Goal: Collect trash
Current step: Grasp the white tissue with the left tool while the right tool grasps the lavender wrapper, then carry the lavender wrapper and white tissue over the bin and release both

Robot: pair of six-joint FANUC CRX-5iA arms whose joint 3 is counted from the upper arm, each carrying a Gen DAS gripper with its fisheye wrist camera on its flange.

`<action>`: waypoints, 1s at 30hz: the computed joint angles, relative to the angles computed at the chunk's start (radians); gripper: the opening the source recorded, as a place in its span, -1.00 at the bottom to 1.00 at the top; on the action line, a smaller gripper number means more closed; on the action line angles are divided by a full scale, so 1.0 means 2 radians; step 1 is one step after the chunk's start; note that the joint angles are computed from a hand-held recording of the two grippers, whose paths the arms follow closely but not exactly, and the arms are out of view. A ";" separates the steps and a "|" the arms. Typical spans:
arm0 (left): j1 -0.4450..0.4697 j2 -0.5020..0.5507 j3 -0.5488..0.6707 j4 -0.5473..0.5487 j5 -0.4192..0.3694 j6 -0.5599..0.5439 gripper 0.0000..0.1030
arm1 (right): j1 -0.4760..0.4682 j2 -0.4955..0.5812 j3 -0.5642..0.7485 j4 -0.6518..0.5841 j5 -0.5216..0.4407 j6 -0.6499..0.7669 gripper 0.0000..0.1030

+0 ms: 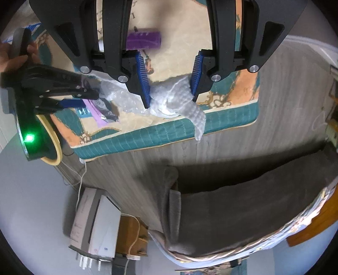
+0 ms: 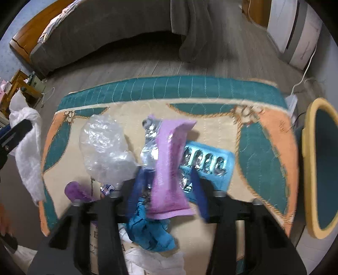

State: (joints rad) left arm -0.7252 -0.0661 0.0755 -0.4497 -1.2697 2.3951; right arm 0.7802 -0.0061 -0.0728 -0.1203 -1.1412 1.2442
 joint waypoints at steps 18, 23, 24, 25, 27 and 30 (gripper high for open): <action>-0.030 0.021 0.027 -0.011 -0.014 0.005 -0.27 | -0.005 -0.069 -0.005 0.036 -0.023 -0.002 -0.76; -0.060 0.032 0.064 -0.038 -0.034 0.021 -0.26 | -0.014 -0.099 -0.003 0.052 -0.032 0.002 -0.76; -0.065 0.037 0.074 -0.043 -0.039 0.022 -0.26 | -0.017 -0.106 -0.004 0.059 -0.032 0.000 -0.76; -0.071 0.044 0.085 -0.045 -0.044 0.021 -0.26 | -0.020 -0.112 -0.003 0.066 -0.033 -0.002 -0.76; -0.078 0.057 0.104 -0.045 -0.050 0.015 -0.26 | -0.028 -0.129 -0.008 0.077 -0.038 -0.005 -0.76; -0.086 0.079 0.134 -0.038 -0.052 0.003 -0.26 | -0.039 -0.144 -0.017 0.088 -0.050 0.004 -0.76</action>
State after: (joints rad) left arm -0.8979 0.0922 0.3427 -0.5251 -1.3728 2.4019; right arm 0.7028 -0.2949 -0.1063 0.0558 -1.2420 1.2530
